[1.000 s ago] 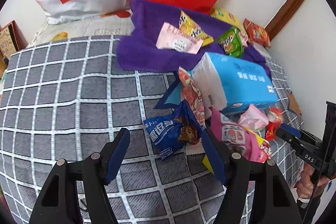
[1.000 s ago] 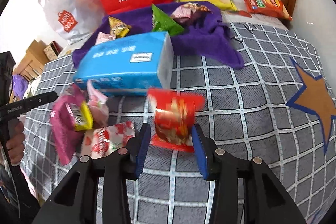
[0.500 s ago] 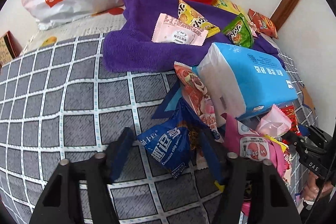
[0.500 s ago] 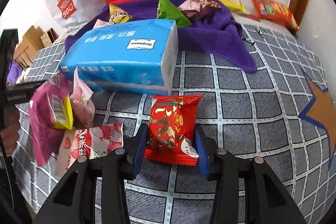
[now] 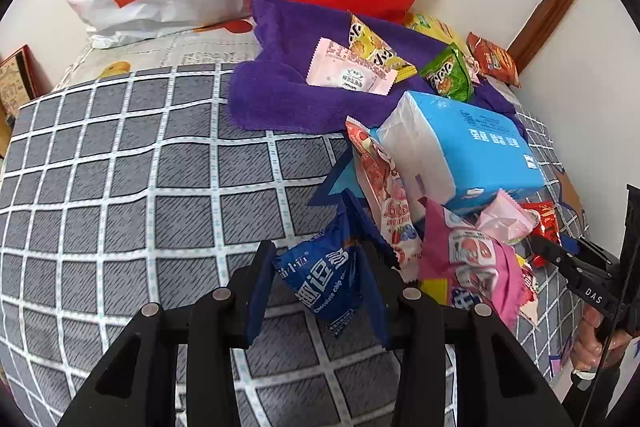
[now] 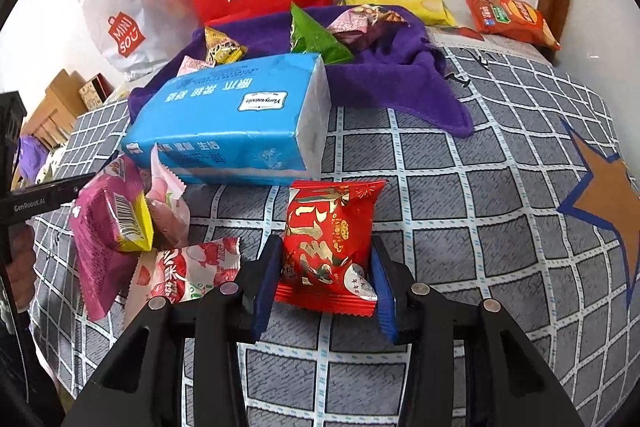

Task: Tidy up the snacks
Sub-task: 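Grasp the red candy pack with the right tool while the left tool grasps the blue bag, then lift the red candy pack and blue bag and carry them over the towel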

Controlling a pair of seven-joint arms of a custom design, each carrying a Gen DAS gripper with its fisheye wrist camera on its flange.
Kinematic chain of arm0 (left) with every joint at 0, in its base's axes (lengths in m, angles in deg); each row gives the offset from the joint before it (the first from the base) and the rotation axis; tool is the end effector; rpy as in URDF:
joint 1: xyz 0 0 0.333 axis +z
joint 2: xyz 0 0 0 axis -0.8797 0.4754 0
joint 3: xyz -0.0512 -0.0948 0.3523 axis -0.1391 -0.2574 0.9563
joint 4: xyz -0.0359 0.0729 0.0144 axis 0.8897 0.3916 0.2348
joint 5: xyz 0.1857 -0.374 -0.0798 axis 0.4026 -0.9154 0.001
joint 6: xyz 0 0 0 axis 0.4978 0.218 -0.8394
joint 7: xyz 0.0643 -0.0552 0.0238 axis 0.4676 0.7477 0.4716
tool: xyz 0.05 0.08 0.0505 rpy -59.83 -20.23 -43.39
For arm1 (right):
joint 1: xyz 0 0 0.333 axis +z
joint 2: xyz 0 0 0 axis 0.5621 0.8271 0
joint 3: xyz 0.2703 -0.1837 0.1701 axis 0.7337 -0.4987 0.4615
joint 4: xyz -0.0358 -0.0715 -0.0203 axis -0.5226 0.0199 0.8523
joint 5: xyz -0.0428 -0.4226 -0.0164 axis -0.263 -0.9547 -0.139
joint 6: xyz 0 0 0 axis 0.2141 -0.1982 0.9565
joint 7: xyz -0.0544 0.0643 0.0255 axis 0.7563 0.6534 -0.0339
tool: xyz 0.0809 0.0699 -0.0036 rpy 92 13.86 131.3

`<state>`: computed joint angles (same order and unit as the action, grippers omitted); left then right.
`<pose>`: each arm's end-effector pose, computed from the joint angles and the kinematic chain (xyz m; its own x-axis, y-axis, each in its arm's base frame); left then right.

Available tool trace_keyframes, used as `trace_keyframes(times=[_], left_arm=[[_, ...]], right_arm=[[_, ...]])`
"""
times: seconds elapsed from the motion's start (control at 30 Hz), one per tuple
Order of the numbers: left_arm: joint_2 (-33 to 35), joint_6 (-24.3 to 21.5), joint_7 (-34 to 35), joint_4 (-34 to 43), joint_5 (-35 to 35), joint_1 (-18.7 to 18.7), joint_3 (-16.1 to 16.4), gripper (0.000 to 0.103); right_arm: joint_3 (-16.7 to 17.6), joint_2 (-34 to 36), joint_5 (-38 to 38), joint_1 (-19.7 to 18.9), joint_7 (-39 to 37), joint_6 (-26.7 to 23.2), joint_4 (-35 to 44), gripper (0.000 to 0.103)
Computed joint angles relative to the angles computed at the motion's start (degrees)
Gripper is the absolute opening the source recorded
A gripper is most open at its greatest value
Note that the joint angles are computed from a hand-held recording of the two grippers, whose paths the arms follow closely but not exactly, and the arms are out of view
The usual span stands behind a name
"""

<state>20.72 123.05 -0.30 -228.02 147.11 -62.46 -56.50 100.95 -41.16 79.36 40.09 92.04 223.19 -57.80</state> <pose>0.4338 -0.1219 0.2860 0.1959 -0.9585 0.2072 -0.8587 -0.2698 -0.4358 0.5110 0.2585 0.2576 0.4153 -0.8982 -0.1440 -0.8051 -0.2892 -0.5179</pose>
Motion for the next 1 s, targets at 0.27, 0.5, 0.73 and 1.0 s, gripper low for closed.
trace_keyframes(times=[0.27,0.5,0.73,1.0], left_arm=[[-4.9,-1.0,2.9,-2.9,-3.6,0.9,-2.0,0.04],[-8.0,-0.6,13.0,-4.1,-15.3,0.6,-4.3,0.04],[-8.4,1.2,27.5,-3.7,-31.8,-5.2,-2.1,0.04],[-8.0,-1.4,41.2,0.1,-45.6,-9.8,-0.1,0.04]], right_arm=[[8.0,-3.0,-3.1,-8.1,2.5,2.4,-2.5,0.043],[13.0,-4.7,-9.0,-13.1,6.8,2.6,-2.8,0.043],[16.5,-4.9,-13.7,-16.6,10.6,2.6,-1.4,0.043],[9.0,-5.1,-11.9,-9.0,9.2,0.6,3.6,0.043]])
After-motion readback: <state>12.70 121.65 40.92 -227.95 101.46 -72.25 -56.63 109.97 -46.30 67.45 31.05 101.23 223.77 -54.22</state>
